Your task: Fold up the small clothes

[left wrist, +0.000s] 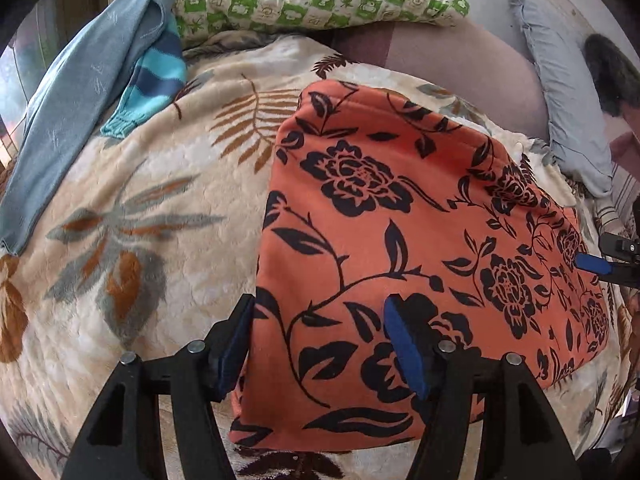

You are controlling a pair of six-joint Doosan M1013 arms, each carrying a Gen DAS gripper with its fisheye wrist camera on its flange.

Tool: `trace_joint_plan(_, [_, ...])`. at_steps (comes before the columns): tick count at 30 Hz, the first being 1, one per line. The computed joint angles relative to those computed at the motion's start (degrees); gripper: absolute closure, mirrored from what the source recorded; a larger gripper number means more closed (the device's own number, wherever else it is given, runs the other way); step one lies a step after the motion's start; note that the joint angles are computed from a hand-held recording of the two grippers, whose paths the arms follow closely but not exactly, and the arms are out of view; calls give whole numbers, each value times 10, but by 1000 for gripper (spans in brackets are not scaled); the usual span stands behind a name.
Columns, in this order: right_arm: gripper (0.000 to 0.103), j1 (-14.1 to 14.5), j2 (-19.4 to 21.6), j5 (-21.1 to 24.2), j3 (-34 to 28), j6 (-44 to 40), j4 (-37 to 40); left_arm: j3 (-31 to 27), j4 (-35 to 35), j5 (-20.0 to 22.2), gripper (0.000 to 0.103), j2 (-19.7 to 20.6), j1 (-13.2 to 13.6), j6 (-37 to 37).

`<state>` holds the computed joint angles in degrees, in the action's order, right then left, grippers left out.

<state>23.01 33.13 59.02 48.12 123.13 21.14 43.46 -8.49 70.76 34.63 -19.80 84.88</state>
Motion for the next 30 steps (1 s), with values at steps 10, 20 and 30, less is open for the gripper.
trace_joint_plan(10, [23,-28,83,-121,-63,192,-11,28,-47,-30,37,-6,15,-2])
trace_joint_plan(20, [23,1,58,-42,-63,138,-94,24,-37,-33,36,-3,16,-23])
trace_joint_plan(30, [24,5,-83,-84,107,254,-208,57,-30,-112,36,-33,20,-27])
